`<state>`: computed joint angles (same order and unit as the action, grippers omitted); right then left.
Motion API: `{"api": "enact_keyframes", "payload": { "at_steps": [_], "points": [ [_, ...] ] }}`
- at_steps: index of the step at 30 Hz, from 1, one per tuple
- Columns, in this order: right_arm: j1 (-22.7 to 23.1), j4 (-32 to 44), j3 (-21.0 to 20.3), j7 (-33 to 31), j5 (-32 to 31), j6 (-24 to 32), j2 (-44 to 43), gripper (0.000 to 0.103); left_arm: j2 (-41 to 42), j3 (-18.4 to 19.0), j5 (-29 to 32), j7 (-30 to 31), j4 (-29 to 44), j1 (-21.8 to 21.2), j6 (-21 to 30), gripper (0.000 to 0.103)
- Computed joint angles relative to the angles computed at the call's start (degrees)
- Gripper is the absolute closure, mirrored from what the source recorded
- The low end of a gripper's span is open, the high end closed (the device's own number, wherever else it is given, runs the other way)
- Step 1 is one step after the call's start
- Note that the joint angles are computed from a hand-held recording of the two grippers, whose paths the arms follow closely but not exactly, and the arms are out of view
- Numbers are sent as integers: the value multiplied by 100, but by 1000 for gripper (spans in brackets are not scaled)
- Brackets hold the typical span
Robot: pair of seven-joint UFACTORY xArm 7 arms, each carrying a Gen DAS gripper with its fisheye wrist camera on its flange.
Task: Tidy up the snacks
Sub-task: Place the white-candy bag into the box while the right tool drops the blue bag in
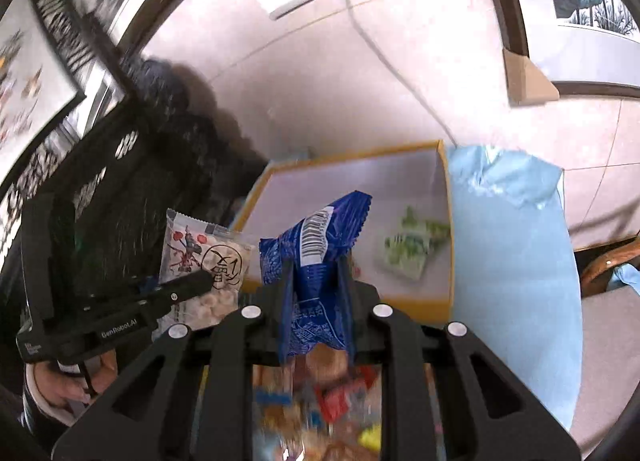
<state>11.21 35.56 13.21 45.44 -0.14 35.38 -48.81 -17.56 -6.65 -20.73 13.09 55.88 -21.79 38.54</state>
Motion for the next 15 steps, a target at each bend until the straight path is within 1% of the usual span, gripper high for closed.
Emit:
{"api": "enact_keyframes", "payload": {
  "at_steps": [3,6,7,8,9,10,11,12,13,15],
  "points": [
    [-214,46,-224,-88,-34,-443,453,82,788,-109,229,-233,683,87,-91,80],
    [-389,25,-353,-98,-21,-809,986,81,1527,-242,687,-675,1249,176,-157,78],
    [-392,33,-400,-127,-1,-846,1135,79,1713,-274,898,-929,1341,189,-253,72],
    [-413,43,-432,-98,41,-830,1280,76,1818,-284,993,-1079,1375,197,-361,44],
    [-470,44,-405,-3,45,-753,1326,74,1838,-286,1259,-1350,1324,200,-536,20],
    [-545,13,-346,105,-1,-714,1308,66,1791,-287,1539,-1609,1220,199,-720,16],
    [-644,-75,-251,210,-118,-741,1209,59,1747,-284,1691,-1743,1119,211,-886,15],
    [-700,-147,-184,268,-222,-741,1108,57,1689,-271,1604,-1656,1028,234,-934,15],
    [-707,-209,-166,290,-279,-726,1025,56,1672,-247,1455,-1515,1013,262,-859,15],
    [-568,-350,-262,259,-214,-626,821,55,1532,-198,1225,-1313,859,323,-712,15]
  ]
}}
